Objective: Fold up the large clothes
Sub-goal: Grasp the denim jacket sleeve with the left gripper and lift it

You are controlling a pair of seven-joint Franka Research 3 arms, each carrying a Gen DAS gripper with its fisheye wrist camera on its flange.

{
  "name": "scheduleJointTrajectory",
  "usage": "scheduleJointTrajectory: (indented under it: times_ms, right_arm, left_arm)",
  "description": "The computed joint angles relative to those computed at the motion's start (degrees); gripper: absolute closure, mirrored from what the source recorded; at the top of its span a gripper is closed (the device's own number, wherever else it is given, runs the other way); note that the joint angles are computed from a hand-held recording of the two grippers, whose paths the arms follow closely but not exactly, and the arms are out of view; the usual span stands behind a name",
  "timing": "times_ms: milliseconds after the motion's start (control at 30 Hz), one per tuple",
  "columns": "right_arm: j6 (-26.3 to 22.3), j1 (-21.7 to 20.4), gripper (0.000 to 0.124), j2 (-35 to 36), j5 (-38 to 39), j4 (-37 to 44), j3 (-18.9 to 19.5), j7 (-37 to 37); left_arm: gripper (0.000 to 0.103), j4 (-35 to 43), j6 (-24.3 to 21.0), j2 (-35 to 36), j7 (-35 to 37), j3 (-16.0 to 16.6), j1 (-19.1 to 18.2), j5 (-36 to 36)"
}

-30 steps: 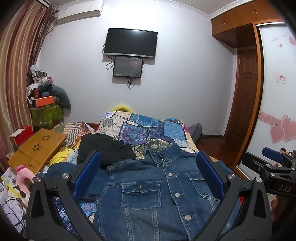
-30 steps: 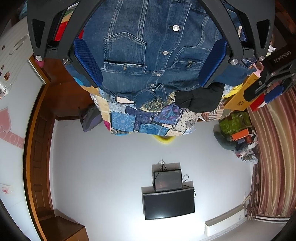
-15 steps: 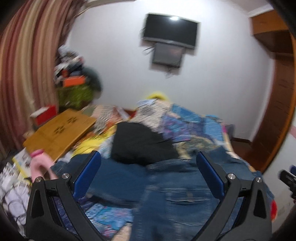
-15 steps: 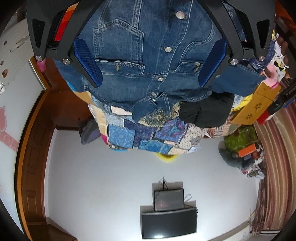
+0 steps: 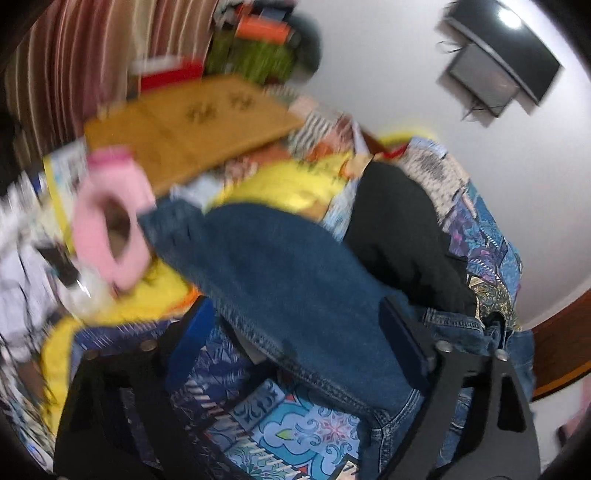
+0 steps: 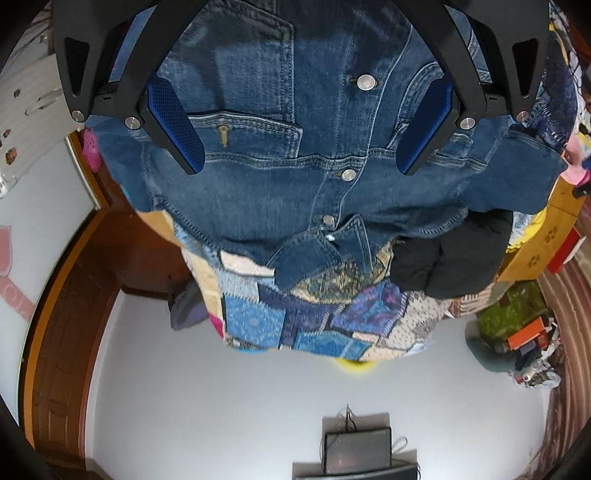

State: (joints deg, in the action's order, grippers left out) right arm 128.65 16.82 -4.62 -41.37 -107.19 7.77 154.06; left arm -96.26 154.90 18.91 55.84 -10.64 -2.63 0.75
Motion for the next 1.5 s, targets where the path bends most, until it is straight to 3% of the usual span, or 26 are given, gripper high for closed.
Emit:
scheduleJointTrajectory:
  times_ms: [167,400,467,633,800,967,1200,1333,1500]
  right_arm:
    - [-0.8,0.3,0.021,2.5,2.7,2.3,-0.7,-2.9]
    - [-0.2,0.9,0.021,4.9,3.9,4.7,-2.2,-4.8]
    - [0.2,1.1,0.021,5.0,4.2,4.7,-2.5,-4.9]
    - [1.1,1.1,0.021,4.4,4.5,4.0,-2.8,-4.7]
    - [2.1,0.7,0.021,3.1,4.2,2.6,-2.6,-3.6]
    - [3.6,-0.3,0.021,1.2,3.3,0.7,-2.2,-2.3]
    - [5.3,-2.1,0.021,-1.6,2.3,-2.6,-1.4,-1.1]
    - [6.9,-3.5,0.021,-3.4,2.2,-5.1,-1.0,-0.4]
    - [8.8,-5.3,0.021,-5.5,2.7,-7.9,-0.5,-0.2]
  left_arm:
    - [0.019,1.7,-3.2,3.7,7.0,-5.1,5.1,-13.1]
    - [0.036,5.5,-6.0,8.2,9.2,-5.6,5.4,-18.4]
    - [0.05,7.3,-6.6,9.6,8.4,-4.6,4.3,-16.8]
    - [0.074,11.1,-10.1,10.9,1.9,0.9,-1.7,-3.8]
    - [0.083,10.6,-8.9,8.3,-1.8,3.1,-4.9,6.6]
    - [0.089,14.3,-6.4,7.9,-2.8,3.0,-6.5,11.6]
    - [0.098,22.9,-3.2,10.3,6.0,-1.9,-8.2,10.7]
    - [0.099,29.9,-5.4,14.4,13.2,-5.4,-10.1,6.5]
    - [0.099,37.6,-12.0,19.3,21.7,-8.2,-14.0,2.1]
